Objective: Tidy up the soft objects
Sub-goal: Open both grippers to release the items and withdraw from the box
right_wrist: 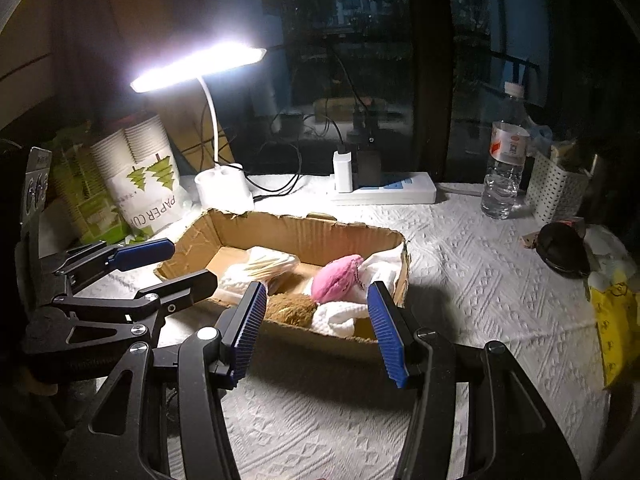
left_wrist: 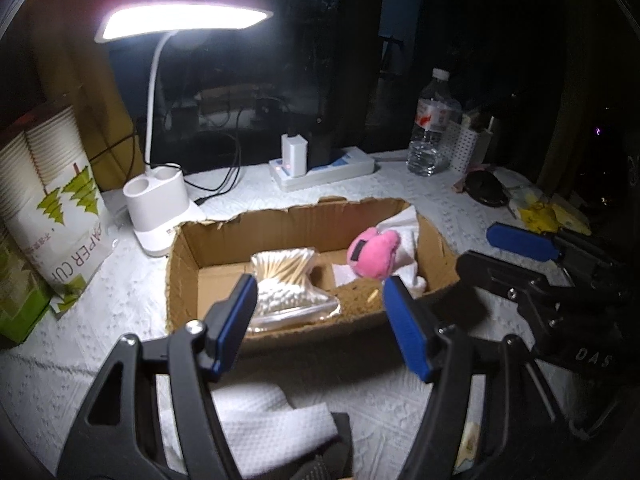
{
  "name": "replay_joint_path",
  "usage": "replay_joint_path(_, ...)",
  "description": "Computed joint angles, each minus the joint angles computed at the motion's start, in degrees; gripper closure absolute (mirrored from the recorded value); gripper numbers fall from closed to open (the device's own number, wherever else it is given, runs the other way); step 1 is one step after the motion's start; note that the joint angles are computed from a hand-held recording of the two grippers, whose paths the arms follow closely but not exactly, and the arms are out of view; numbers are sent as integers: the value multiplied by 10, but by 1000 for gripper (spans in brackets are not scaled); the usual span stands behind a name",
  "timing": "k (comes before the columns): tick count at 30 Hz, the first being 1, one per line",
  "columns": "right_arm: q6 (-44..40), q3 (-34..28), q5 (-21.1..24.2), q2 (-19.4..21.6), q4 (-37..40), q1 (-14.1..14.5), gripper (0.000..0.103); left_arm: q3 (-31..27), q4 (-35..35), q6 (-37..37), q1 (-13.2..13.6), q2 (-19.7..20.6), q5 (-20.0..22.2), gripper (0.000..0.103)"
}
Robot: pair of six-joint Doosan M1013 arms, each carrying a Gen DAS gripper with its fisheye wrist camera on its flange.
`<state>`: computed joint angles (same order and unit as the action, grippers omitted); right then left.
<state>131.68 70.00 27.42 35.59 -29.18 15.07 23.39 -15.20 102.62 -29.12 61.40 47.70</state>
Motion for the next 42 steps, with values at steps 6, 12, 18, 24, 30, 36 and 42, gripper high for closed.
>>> replay_joint_path(6,34,16,1,-11,-32,8,47,72,-12,15,1,-38,-40,36)
replay_joint_path(12,61,31,1,-20,-56,14,47,133,-24,31,3,-70,-73,36)
replay_joint_path(18,78,44,-2,-27,-72,19,47,182,-45,52,4,-97,-103,36)
replay_joint_path(24,99,60,-3,-36,-90,27,47,224,-61,67,5,-119,-128,30)
replay_joint_path(30,116,75,-4,-43,-105,34,47,262,-77,76,7,-138,-150,28)
replay_joint_path(36,134,90,-4,-50,-118,40,47,292,-95,94,8,-151,-161,27)
replay_joint_path(42,145,102,-12,-53,-118,45,47,309,-96,95,10,-159,-161,26)
